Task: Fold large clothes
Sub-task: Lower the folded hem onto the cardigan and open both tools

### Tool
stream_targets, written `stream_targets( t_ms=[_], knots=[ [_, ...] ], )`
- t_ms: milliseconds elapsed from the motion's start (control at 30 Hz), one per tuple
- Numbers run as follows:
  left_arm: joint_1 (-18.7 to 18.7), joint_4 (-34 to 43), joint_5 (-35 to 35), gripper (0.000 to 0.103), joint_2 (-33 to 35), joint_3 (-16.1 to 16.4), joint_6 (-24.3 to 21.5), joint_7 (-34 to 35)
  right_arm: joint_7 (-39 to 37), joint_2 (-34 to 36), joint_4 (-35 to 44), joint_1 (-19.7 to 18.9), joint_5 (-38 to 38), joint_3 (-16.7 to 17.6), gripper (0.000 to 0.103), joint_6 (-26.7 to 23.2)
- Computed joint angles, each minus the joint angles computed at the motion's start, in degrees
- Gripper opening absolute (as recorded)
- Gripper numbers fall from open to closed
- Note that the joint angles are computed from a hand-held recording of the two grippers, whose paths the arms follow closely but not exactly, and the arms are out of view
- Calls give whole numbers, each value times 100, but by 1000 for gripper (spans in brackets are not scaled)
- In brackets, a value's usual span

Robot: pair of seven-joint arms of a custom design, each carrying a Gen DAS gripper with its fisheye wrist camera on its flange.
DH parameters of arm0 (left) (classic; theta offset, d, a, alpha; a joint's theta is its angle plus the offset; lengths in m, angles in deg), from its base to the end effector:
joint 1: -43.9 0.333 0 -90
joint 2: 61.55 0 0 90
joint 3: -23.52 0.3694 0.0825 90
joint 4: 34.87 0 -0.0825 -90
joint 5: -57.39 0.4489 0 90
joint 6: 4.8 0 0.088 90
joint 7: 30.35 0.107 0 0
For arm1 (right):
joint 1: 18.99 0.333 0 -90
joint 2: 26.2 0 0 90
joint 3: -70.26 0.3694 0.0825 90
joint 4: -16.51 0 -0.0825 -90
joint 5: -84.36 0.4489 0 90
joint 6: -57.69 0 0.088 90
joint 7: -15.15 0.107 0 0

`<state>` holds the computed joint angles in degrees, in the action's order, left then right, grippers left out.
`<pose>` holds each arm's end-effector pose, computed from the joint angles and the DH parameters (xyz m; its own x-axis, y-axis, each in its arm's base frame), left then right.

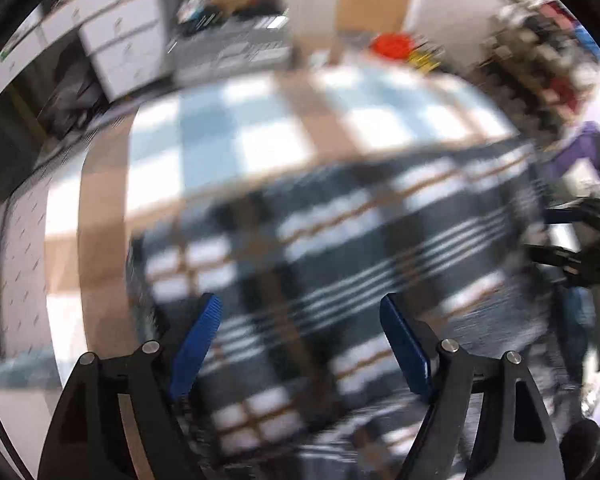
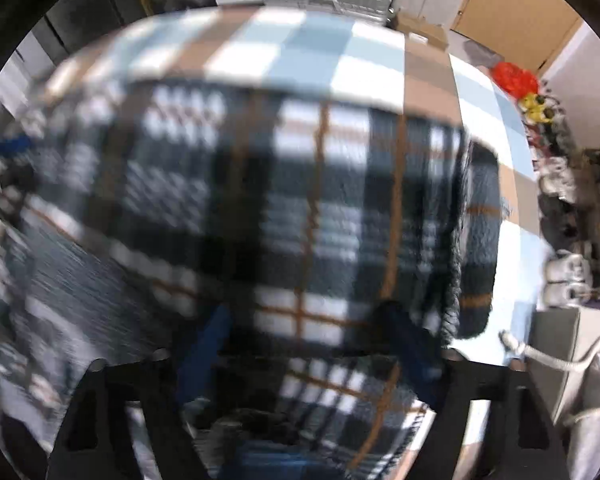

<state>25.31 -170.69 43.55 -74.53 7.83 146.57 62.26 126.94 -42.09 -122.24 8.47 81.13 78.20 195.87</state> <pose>0.4538 -0.3082 0.4804 -0.4753 -0.8717 0.1194 -0.8017 0.3731 -0.4670 0.4176 0.2988 0.4553 0.2732 -0.9618 -0.0172 -0.9269 -0.2584 -0.2720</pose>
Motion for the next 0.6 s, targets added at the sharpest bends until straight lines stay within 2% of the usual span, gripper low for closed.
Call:
stream_targets(
  t_ms=[33,67,100,167,200,267,300,367,400,467,533,600],
  knots=[
    [-139,8,-277,79,-42,66,161,259,-16,-83,-36,10,125,-57,78,384],
    [-148,69,-277,79,-27,3,307,190,86,-73,-4,-34,76,-40,82,668],
    [-88,165,-108,79,53,-100,308,-18,169,8,96,-80,-19,-13,85,734],
    [-10,539,328,79,457,-259,13,-404,358,405,477,-141,-194,55,85,735],
    [50,735,714,79,713,-346,-254,-827,339,588,607,-126,-190,55,85,741],
    [22,1035,1308,79,1194,-342,-739,-1393,688,995,926,-186,-750,199,85,366],
    [-40,974,1583,83,1276,-309,-688,-1534,1038,1084,914,-166,-1158,304,86,216],
    [-129,691,1927,87,1186,-247,-99,-1781,1670,1128,799,-142,-1806,358,91,358],
    [-150,660,1835,87,1169,-212,-66,-1727,1670,1111,771,-114,-1787,330,91,360],
    [-163,732,1510,87,1143,-145,-279,-1526,1218,957,690,-71,-1328,195,86,454],
    [-167,784,1235,85,1019,-112,-471,-1526,1284,635,541,-106,-1311,167,83,405],
    [-197,564,1004,85,758,-124,-111,-1364,1404,298,239,-202,-1342,110,85,634]
  ],
)
